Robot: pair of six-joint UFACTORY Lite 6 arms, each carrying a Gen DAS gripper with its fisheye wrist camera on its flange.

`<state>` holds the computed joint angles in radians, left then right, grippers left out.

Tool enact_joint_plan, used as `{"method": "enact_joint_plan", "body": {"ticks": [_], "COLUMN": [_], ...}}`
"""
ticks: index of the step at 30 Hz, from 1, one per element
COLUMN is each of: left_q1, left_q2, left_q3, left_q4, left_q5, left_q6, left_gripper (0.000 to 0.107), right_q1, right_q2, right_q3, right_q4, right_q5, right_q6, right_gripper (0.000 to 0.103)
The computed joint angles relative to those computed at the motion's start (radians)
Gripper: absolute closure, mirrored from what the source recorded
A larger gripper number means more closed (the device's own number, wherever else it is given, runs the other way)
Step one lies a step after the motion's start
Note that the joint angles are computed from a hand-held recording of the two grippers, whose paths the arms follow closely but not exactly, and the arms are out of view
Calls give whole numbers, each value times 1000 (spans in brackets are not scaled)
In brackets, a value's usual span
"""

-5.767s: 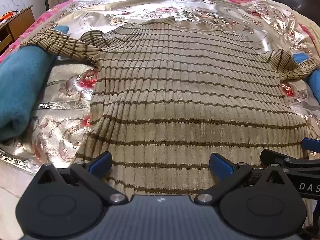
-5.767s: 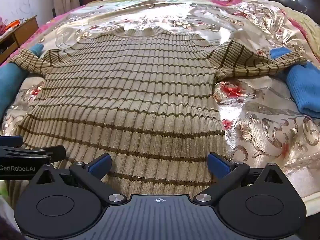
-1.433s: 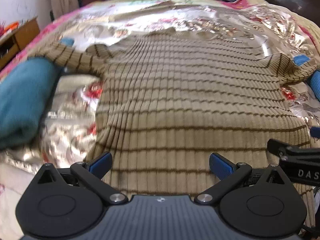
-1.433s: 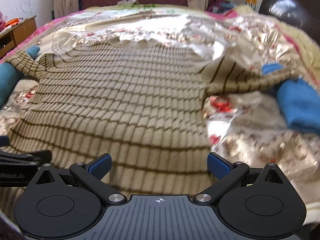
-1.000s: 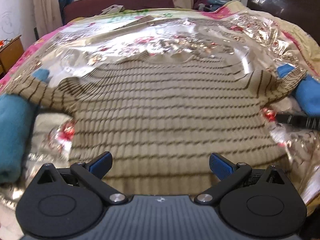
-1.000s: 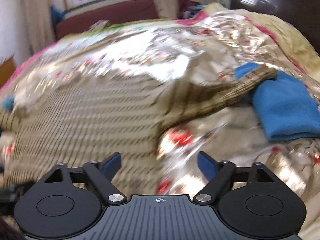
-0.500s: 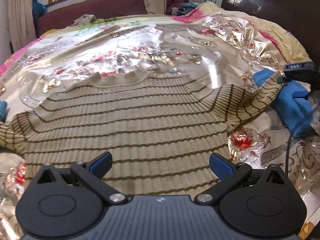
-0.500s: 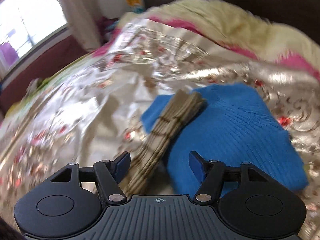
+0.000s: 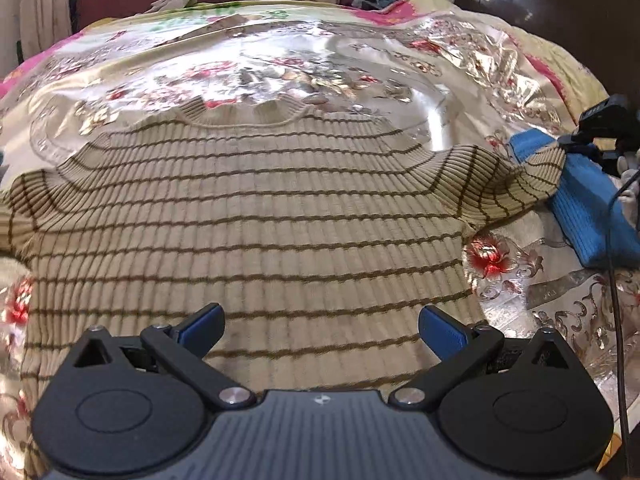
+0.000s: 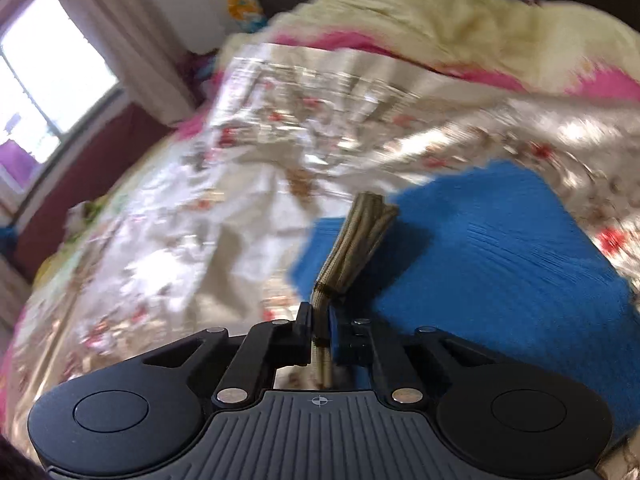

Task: Fold small clothes
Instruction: 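Carry the gripped sleeve with the right gripper across the sweater body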

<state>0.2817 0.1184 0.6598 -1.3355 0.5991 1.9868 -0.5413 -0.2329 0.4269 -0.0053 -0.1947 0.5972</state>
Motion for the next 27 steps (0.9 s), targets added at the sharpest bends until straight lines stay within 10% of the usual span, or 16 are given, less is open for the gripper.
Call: {"method": "enact_joint_plan", "body": {"ticks": [8, 15, 27], "left_q1": [226, 383, 516], "left_q2": [116, 244, 468], "left_q3": [127, 282, 500], "left_q4": [102, 76, 59], "left_q5": [126, 173, 161], "left_q6": [-43, -6, 41], "left_gripper": [4, 4, 4], "right_q1": [536, 971, 1189], "right_q2": [-60, 487, 1273], "right_q3": [186, 783, 1620], "right_q4": [837, 1537, 2596], "right_q5": [-18, -109, -246], "right_q6": [-696, -1417, -2601], "right_gripper": [94, 94, 90]}}
